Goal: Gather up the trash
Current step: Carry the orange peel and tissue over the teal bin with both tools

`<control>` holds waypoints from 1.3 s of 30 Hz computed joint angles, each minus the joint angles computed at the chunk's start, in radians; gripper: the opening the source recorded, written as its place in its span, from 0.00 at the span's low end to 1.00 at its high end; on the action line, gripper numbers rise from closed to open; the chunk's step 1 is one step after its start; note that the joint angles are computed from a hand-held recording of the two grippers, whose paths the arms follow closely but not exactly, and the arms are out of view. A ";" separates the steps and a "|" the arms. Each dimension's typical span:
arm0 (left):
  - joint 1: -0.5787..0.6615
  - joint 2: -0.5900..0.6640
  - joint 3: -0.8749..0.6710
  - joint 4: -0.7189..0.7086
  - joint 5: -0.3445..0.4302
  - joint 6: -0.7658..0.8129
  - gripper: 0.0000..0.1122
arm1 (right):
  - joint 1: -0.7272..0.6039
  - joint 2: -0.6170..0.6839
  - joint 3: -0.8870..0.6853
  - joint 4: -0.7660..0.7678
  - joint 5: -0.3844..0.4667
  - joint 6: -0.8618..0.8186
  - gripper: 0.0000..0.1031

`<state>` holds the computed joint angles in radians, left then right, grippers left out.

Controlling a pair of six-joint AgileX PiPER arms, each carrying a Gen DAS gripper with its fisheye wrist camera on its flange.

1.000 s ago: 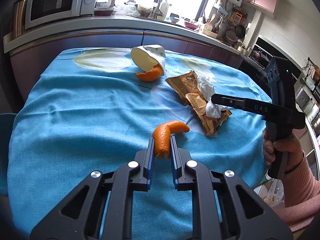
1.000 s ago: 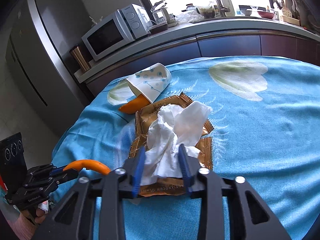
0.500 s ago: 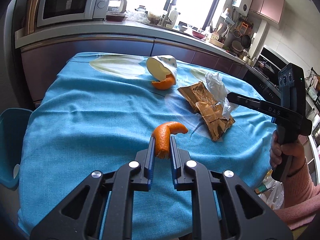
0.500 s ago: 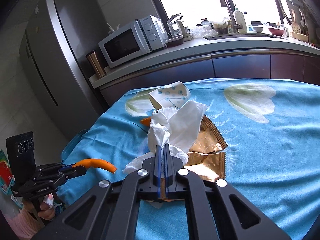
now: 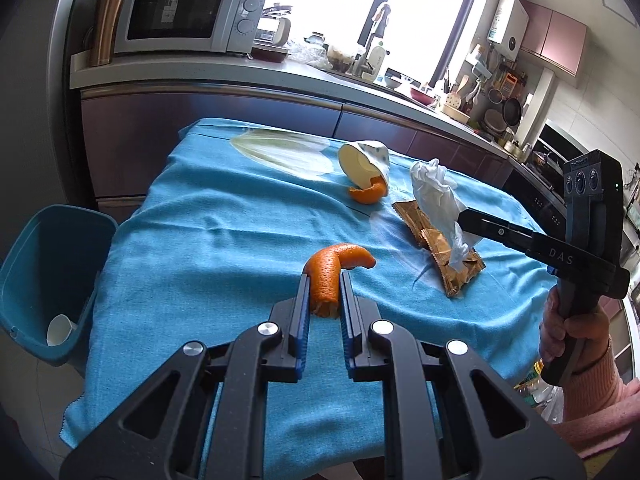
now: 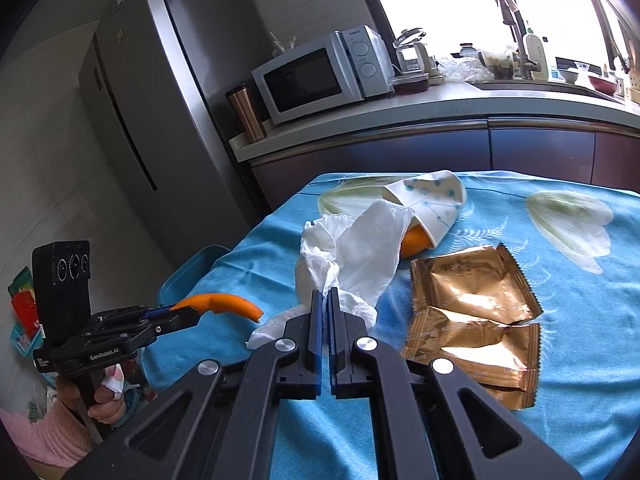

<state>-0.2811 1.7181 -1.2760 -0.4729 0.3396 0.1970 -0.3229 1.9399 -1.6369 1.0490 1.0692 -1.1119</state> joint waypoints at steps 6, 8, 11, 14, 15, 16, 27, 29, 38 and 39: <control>0.050 -0.043 0.051 -0.029 -0.015 0.024 0.13 | 0.058 -0.002 -0.007 -0.006 0.010 -0.005 0.02; 0.064 -0.058 0.066 -0.025 -0.019 0.019 0.13 | 0.078 0.001 -0.015 -0.010 0.015 -0.005 0.02; 0.092 -0.082 0.090 -0.022 -0.026 0.013 0.13 | 0.111 0.005 -0.025 -0.014 0.020 -0.007 0.02; 0.121 -0.106 0.114 -0.013 -0.034 0.003 0.13 | 0.147 0.018 -0.052 -0.021 0.028 0.000 0.02; 0.132 -0.114 0.121 -0.008 -0.035 -0.003 0.13 | 0.157 0.022 -0.061 -0.023 0.032 0.000 0.02; 0.141 -0.123 0.128 0.002 -0.037 -0.013 0.13 | 0.169 0.026 -0.069 -0.025 0.034 0.001 0.02; 0.257 -0.207 0.208 0.027 -0.052 -0.037 0.13 | 0.292 0.077 -0.181 -0.058 0.073 0.028 0.02; 0.277 -0.216 0.216 0.037 -0.053 -0.043 0.13 | 0.315 0.090 -0.204 -0.066 0.078 0.036 0.02; 0.359 -0.211 0.220 0.138 -0.063 -0.127 0.13 | 0.412 0.177 -0.361 -0.117 0.111 0.113 0.02; 0.369 -0.207 0.218 0.139 -0.064 -0.128 0.13 | 0.421 0.184 -0.373 -0.122 0.113 0.118 0.02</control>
